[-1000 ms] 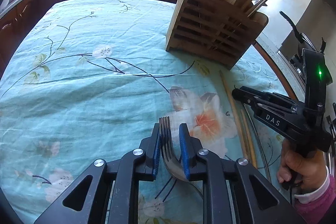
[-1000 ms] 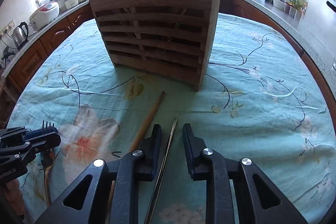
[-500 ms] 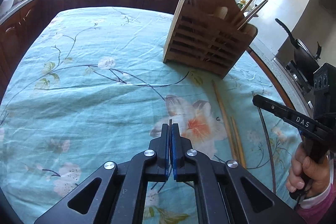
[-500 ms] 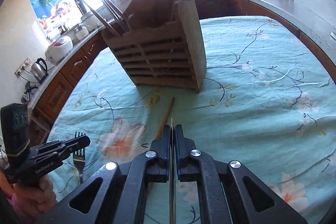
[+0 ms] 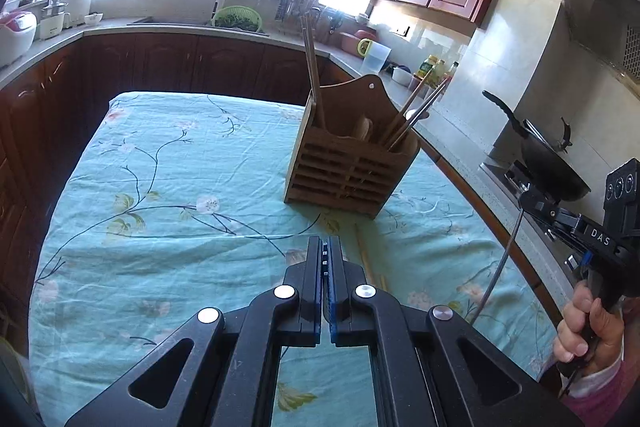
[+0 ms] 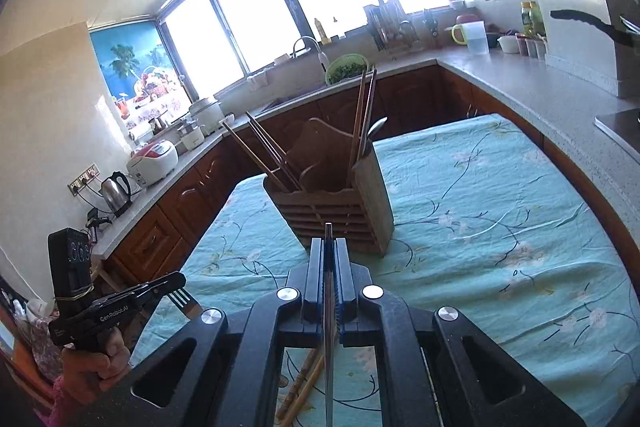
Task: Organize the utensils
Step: 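Carry the fork and metal chopstick up over the wooden holder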
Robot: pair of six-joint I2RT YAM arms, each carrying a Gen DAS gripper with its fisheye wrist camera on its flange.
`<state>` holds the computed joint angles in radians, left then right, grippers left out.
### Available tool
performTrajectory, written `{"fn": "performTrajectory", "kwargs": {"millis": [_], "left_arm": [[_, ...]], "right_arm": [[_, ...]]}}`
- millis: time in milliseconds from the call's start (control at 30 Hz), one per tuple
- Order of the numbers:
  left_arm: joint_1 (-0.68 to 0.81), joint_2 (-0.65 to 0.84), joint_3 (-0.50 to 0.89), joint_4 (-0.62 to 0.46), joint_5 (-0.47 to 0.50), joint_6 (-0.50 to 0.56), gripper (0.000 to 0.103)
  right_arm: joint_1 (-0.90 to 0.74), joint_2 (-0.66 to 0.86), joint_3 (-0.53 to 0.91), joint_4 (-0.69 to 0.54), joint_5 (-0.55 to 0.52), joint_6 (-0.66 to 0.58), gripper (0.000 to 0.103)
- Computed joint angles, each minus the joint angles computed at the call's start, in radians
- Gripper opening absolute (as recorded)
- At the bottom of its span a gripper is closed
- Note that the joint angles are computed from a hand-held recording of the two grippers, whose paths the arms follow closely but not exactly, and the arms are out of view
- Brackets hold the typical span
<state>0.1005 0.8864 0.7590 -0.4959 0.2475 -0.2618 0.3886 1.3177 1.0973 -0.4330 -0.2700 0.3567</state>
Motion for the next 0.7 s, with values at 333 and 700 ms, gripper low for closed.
{"fn": "performTrajectory", "kwargs": {"millis": [333, 700], "left_arm": [[-0.003, -0.023, 0.057, -0.021, -0.018, 0.006, 0.0], [0.029, 0.011, 0.123, 0.006, -0.018, 0.033, 0.0]], "right_arm": [[-0.033, -0.012, 0.043, 0.005, -0.018, -0.01, 0.004], [-0.04, 0.027, 0.091, 0.041, -0.018, -0.003, 0.004]]}}
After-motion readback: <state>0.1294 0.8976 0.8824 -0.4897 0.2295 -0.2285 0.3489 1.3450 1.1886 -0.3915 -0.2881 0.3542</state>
